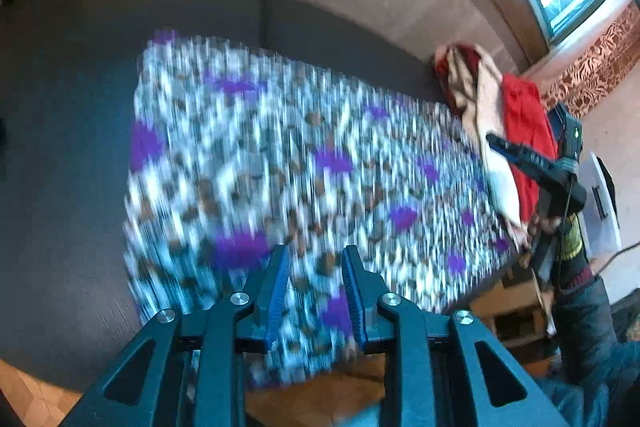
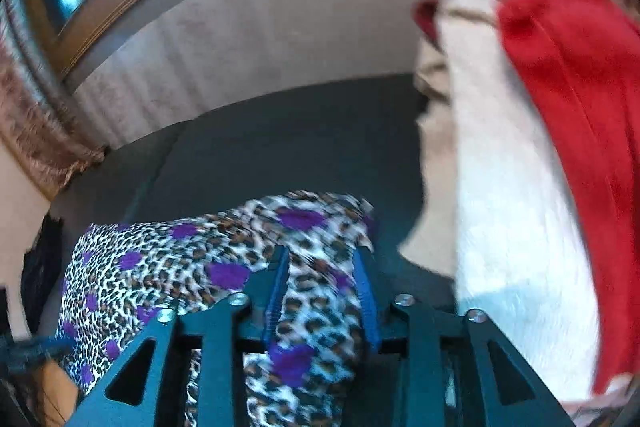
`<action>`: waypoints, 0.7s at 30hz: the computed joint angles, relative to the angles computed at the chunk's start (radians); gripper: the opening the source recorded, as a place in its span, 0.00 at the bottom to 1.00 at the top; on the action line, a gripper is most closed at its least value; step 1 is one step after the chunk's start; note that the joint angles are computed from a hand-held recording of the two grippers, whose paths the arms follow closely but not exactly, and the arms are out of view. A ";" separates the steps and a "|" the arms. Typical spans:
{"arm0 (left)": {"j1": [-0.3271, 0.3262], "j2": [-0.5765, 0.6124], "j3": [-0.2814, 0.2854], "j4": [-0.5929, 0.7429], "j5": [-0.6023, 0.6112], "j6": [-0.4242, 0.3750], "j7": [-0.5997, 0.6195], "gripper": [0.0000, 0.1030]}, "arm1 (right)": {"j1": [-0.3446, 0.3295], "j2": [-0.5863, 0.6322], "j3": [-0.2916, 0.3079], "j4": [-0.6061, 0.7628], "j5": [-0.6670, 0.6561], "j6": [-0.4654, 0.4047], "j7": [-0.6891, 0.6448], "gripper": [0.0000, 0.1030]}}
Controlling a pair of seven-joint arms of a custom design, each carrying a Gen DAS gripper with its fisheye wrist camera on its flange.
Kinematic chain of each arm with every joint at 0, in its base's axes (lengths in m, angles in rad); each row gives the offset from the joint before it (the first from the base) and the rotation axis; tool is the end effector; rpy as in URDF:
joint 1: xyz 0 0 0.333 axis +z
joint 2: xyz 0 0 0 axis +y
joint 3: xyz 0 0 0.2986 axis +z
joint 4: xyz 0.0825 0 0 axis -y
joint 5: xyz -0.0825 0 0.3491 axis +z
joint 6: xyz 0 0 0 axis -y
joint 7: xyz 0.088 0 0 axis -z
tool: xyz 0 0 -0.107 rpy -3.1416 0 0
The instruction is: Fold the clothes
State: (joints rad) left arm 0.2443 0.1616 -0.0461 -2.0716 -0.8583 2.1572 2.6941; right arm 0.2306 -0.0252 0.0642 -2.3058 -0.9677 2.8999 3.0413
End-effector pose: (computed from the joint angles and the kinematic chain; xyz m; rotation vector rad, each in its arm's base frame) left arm 0.5390 0.0776 0.3628 1.5537 -2.3463 1.0004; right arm 0.4740 0.1956 0.4129 -1.4771 1.9956 -0.5785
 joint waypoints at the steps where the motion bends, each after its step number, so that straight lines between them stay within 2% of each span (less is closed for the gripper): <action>1: -0.004 0.011 -0.006 0.024 -0.016 0.013 0.000 0.27 | 0.004 0.015 0.001 0.025 0.032 -0.005 -0.054 0.41; 5: -0.027 0.059 -0.035 0.103 -0.063 0.095 0.011 0.30 | 0.004 0.134 -0.011 0.124 0.269 -0.054 -0.270 0.47; 7: -0.046 0.088 -0.048 0.127 -0.046 0.152 -0.005 0.30 | -0.015 0.189 -0.012 0.145 0.418 -0.036 -0.370 0.47; 8: -0.053 0.099 -0.053 0.132 -0.039 0.176 -0.016 0.30 | -0.025 0.210 -0.006 0.151 0.478 -0.016 -0.426 0.43; 9: -0.056 0.116 -0.054 0.146 -0.014 0.181 -0.034 0.30 | -0.032 0.232 -0.002 0.158 0.523 0.006 -0.469 0.22; 10: -0.060 0.121 -0.057 0.141 0.005 0.195 -0.044 0.30 | -0.004 0.230 -0.029 0.169 0.498 -0.006 -0.465 0.07; 13: -0.079 0.135 -0.059 0.103 0.079 0.267 -0.071 0.30 | 0.072 0.223 -0.114 0.204 0.327 -0.041 -0.349 0.07; 14: -0.064 0.132 -0.072 0.088 0.048 0.281 -0.030 0.30 | 0.074 0.226 -0.125 0.217 0.301 -0.048 -0.316 0.07; 17: -0.050 0.133 -0.079 0.084 0.024 0.283 -0.025 0.30 | 0.065 0.290 -0.119 0.288 0.306 -0.133 -0.332 0.06; 20: -0.045 0.129 -0.082 0.080 0.011 0.289 -0.038 0.29 | 0.097 0.316 -0.143 0.303 0.221 -0.137 -0.262 0.10; 21: -0.043 0.122 -0.084 0.077 0.000 0.294 -0.036 0.29 | 0.103 0.310 -0.145 0.301 0.203 -0.145 -0.247 0.19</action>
